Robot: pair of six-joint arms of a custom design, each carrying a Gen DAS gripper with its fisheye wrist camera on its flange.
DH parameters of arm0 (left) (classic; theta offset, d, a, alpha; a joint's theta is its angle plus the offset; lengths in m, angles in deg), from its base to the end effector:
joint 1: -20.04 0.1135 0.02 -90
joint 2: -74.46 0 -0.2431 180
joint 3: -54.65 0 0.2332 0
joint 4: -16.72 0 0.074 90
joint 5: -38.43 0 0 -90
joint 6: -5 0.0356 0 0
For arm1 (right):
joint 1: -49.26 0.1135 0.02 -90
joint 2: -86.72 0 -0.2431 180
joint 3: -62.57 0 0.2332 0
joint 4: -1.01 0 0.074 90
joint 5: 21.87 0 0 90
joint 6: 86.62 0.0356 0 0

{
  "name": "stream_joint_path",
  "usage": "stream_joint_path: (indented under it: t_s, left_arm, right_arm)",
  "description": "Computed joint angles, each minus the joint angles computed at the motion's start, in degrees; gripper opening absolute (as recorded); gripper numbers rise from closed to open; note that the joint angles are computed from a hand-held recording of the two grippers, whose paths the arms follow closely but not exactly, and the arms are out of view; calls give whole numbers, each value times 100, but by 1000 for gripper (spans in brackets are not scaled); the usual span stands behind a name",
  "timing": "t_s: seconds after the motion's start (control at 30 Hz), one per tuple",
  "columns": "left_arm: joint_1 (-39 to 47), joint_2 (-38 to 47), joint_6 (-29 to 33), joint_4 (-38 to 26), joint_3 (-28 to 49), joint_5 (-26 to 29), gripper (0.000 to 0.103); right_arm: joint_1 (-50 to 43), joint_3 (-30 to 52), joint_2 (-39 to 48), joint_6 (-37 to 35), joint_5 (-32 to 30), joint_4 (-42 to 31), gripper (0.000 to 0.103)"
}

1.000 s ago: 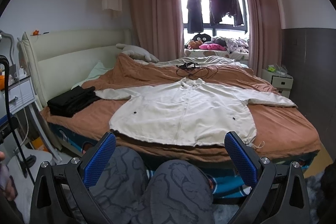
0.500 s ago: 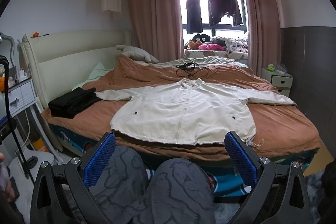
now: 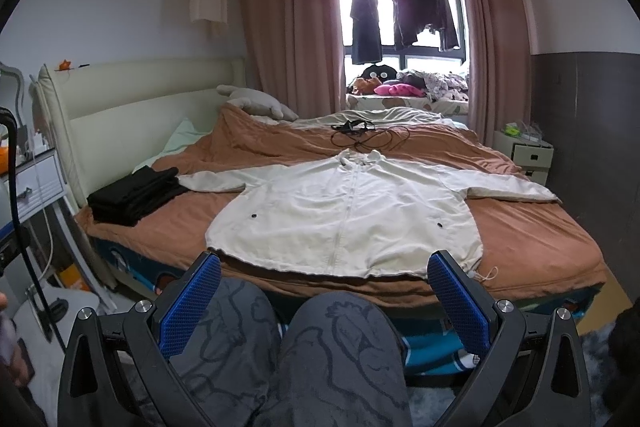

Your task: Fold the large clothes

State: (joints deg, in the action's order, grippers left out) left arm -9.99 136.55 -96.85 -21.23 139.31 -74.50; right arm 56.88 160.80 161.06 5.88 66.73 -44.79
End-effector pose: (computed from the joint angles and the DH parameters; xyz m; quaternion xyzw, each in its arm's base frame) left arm 0.2013 -0.1003 0.3895 0.0042 0.7887 -0.0646 0.6113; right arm 0.2668 0.0366 0.4011 -0.0438 0.8274 0.0595 0.5567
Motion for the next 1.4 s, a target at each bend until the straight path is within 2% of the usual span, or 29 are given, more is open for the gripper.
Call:
stream_joint_path:
  t_s: [0.47, 0.87, 1.0, 1.37, 1.4]
  left_arm:
    - [133, 290, 53, 1, 168, -8, 103]
    - [854, 1190, 202, 292, 665, 507, 103]
    - [1173, 1659, 144, 349, 975, 845, 103]
    - [1601, 3440, 261, -240, 2717, 1154, 103]
    - [1637, 3578, 267, -290, 2856, 1176, 103]
  right_arm:
    - [-219, 337, 479, 14, -309, 49, 103]
    - [-250, 1647, 1896, 192, -446, -104, 103]
    - [-105, 2449, 2694, 241, -481, -173, 103]
    - [-124, 5385, 4953, 469, -701, -1298, 103]
    - [-124, 5877, 5279, 482, -717, -1523, 103]
